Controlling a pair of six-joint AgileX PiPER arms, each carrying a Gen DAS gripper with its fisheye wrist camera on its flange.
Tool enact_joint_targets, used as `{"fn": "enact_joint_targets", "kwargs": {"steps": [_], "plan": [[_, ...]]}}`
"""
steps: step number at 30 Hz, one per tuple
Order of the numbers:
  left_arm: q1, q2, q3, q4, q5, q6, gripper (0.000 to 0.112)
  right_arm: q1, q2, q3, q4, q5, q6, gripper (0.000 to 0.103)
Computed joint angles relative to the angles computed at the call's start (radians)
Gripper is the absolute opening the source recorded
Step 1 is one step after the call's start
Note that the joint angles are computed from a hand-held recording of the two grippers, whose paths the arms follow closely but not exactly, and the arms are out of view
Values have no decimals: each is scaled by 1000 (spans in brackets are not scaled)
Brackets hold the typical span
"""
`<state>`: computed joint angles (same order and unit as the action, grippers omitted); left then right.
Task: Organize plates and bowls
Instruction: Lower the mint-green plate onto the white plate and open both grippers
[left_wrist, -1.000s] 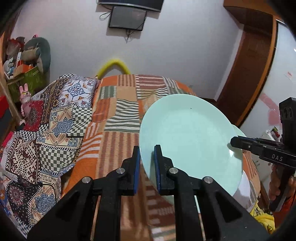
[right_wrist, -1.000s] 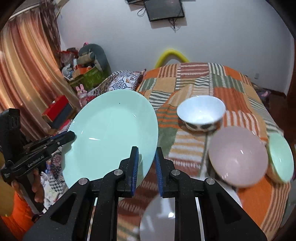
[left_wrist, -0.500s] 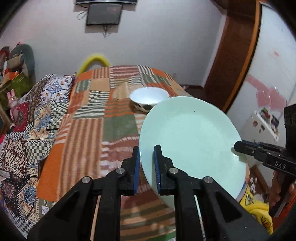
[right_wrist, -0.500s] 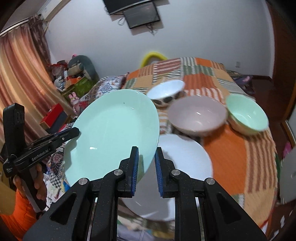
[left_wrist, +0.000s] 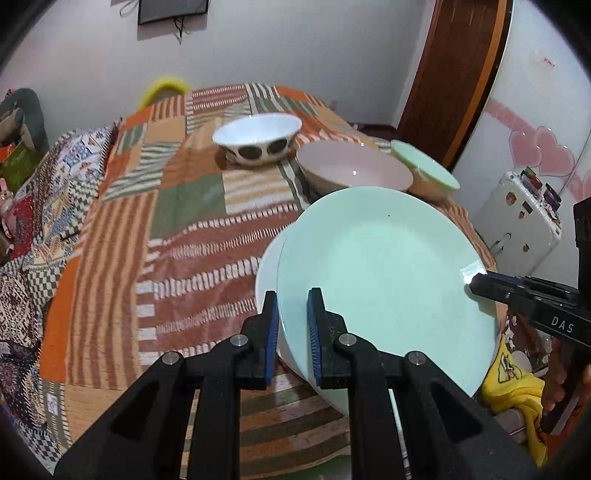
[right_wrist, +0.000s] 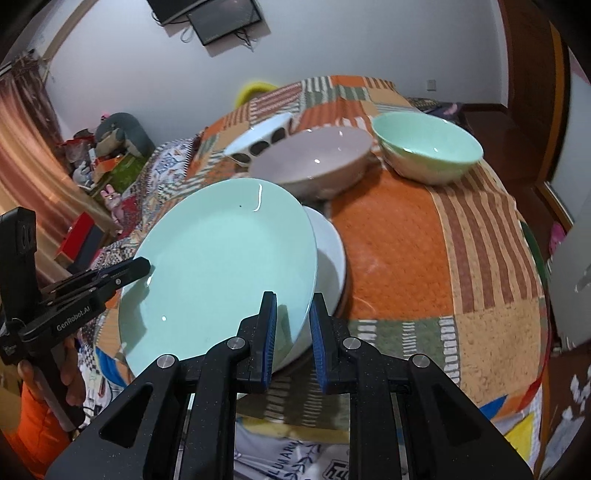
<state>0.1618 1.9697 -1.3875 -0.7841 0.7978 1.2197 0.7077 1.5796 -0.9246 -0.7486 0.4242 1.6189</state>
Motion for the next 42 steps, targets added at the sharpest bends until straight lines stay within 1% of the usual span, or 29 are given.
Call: {"fn": "enact_joint_targets", "kwargs": {"steps": [5, 11, 14, 20, 23, 25, 28, 31, 34, 36, 41, 42], "plan": [[-25, 32, -10, 33, -22, -37, 15, -9, 20, 5, 20, -1, -21, 17], [-35, 75, -56, 74, -12, -89, 15, -10, 48, -19, 33, 22, -46, 17], [-43, 88, -68, 89, -17, -106, 15, -5, 60, -36, 24, 43, -49, 19], [-50, 95, -62, 85, -39, -101, 16, 4, 71, -54, 7, 82, -44, 20], [-50, 99, -66, 87, -33, -102, 17, 14, 87, -78, 7, 122, -58, 20], [-49, 104, -73, 87, -21, -106, 17, 18, 91, -81, 1, 131, -56, 22], [-49, 103, -69, 89, -19, -101, 17, 13, 88, -66, -7, 114, -36, 25], [-56, 89, -45, 90, -53, -88, 17, 2, 93, -63, 23, 98, -57, 27], [-57, 68, -18, 74, -85, -58, 17, 6, 87, -52, -4, 87, -34, 27], [-52, 64, -19, 67, -69, -51, 17, 8, 89, -58, 2, 93, -40, 27], [-52, 52, -23, 76, -69, -59, 17, -7, 78, -49, 34, 69, -72, 27], [-49, 48, -26, 78, -63, -62, 17, -13, 71, -44, 45, 61, -86, 30]]}}
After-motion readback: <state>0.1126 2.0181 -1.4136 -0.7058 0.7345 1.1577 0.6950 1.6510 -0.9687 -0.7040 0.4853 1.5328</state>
